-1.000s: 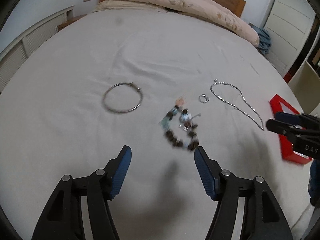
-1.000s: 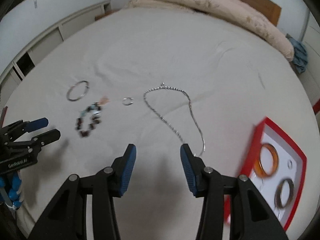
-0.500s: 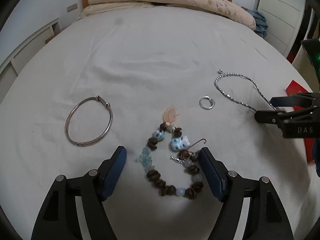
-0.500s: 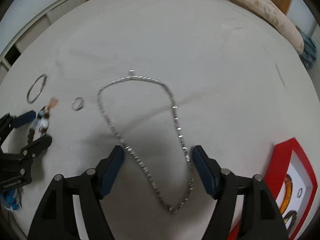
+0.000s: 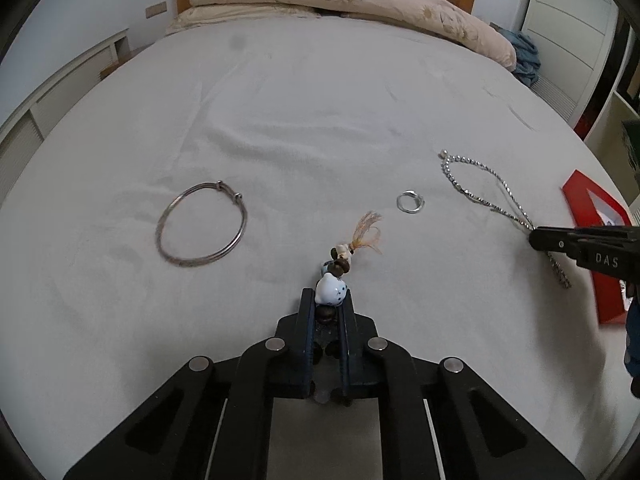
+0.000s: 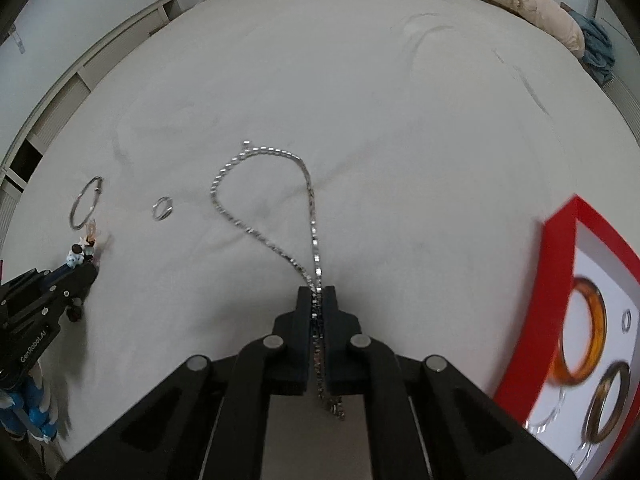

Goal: Organize jewelry
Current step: 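Carry the chain and beaded bracelet into the red box and open both tools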

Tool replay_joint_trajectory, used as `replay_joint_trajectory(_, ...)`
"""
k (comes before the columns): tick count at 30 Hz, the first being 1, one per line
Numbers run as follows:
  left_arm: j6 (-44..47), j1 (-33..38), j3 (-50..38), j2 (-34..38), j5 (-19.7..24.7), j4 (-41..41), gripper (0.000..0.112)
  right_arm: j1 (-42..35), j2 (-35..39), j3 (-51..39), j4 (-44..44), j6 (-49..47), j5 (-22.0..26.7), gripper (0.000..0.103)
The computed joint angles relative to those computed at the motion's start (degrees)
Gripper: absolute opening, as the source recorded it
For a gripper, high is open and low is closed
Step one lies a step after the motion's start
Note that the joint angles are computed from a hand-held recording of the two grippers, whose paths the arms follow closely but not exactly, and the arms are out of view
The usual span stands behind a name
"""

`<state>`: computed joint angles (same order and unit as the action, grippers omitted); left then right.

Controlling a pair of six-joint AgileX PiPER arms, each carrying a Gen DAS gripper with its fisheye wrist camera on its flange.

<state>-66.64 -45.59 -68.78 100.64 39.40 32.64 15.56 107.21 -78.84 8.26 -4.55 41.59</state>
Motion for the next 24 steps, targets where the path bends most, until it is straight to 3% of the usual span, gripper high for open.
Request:
replay_joint_trajectory(6, -3.8, -3.7, 2.5, -6.9, 5.5, 1.9, 0.01, 0.3, -10.4, 7.3, 2.9, -0.2, -1.0, 0.004)
replay_joint_trajectory(11, -6.4, -8.8, 0.8, -11.0, 12.5, 3.4, 0.01, -1.4, -19.6, 8.0, 5.5, -2.2, 3.4, 0.004)
replay_joint_trajectory(17, -9.2, -16.0, -4.6, -12.4, 20.2, 6.1, 0.01, -2.5, -31.9, 8.9, 6.7, -1.8, 9.7, 0.004)
replay_joint_trajectory(24, -8.8, -21.7, -15.3, -7.6, 24.0, 8.0, 0.01, -7.4, -40.9, 8.5, 7.8, -3.8, 14.5, 0.004)
